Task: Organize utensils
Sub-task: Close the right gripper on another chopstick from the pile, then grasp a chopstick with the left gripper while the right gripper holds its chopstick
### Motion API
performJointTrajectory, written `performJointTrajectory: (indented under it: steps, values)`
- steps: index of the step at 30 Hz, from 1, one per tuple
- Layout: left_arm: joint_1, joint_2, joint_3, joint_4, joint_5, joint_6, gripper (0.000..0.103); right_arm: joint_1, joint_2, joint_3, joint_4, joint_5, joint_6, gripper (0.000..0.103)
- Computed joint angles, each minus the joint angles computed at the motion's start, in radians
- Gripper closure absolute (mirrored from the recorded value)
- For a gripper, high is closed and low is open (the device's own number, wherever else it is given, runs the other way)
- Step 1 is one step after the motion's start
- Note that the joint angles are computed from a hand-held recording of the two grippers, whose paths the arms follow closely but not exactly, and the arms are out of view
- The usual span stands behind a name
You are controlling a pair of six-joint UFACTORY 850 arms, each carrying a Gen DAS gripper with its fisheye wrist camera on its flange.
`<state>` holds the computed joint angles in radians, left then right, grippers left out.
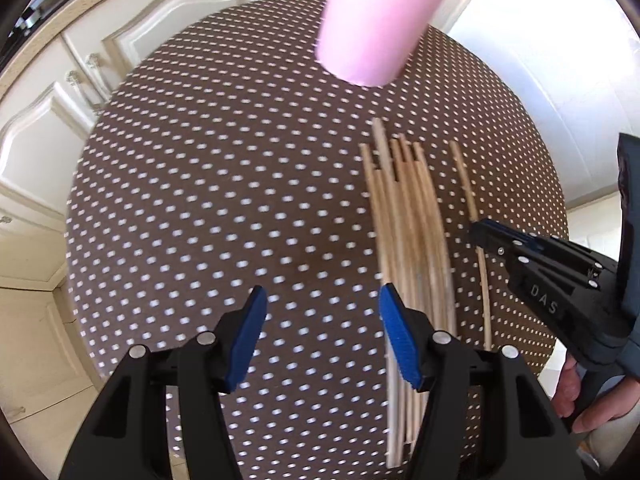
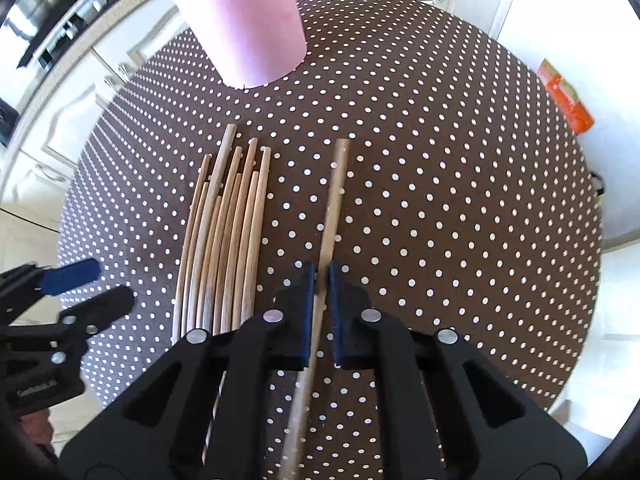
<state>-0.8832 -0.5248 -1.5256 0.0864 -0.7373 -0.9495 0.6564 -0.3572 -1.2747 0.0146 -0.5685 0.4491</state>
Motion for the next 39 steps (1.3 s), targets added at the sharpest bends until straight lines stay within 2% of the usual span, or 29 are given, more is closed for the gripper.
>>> performJointTrajectory:
  steps: [2, 6, 10, 12, 15, 17, 25, 29, 34, 39]
  values:
    - [-0.001, -0.023, -0.028, -0.006, -0.015, 0.018, 0.045, -0.012, 0.007, 0.011, 0.048, 0.015, -0.044, 0.096]
    - [-0.006, -0.081, -0.098, 0.011, -0.1, 0.022, 0.045, -0.026, 0.017, 0.02, 0.09, 0.025, -0.095, 0.096]
    - [-0.014, -0.113, -0.14, 0.02, -0.129, 0.004, 0.045, -0.034, 0.027, 0.032, 0.109, 0.033, -0.139, 0.096]
    - [-0.015, -0.14, -0.182, 0.012, -0.146, -0.005, 0.045, -0.033, 0.057, 0.082, 0.129, 0.057, -0.155, 0.096]
    - [-0.013, -0.17, -0.227, 0.013, -0.176, -0.022, 0.04, -0.043, 0.072, 0.101, 0.172, 0.063, -0.202, 0.096]
    - [-0.01, -0.213, -0.294, 0.018, -0.23, -0.04, 0.039, -0.047, 0.074, 0.108, 0.19, 0.068, -0.219, 0.096]
    - [0.011, -0.336, -0.498, 0.01, -0.365, -0.052, 0.038, -0.073, 0.089, 0.133, 0.295, 0.089, -0.292, 0.096]
    - [0.024, -0.345, -0.525, 0.004, -0.417, -0.043, 0.038, -0.086, 0.098, 0.146, 0.334, 0.093, -0.323, 0.096]
    - [0.04, -0.322, -0.472, -0.048, -0.376, -0.02, 0.038, -0.096, 0.109, 0.159, 0.351, 0.096, -0.336, 0.097]
    - [0.035, -0.425, -0.632, 0.007, -0.5, -0.008, 0.038, -0.088, 0.111, 0.16, 0.314, 0.101, -0.298, 0.097]
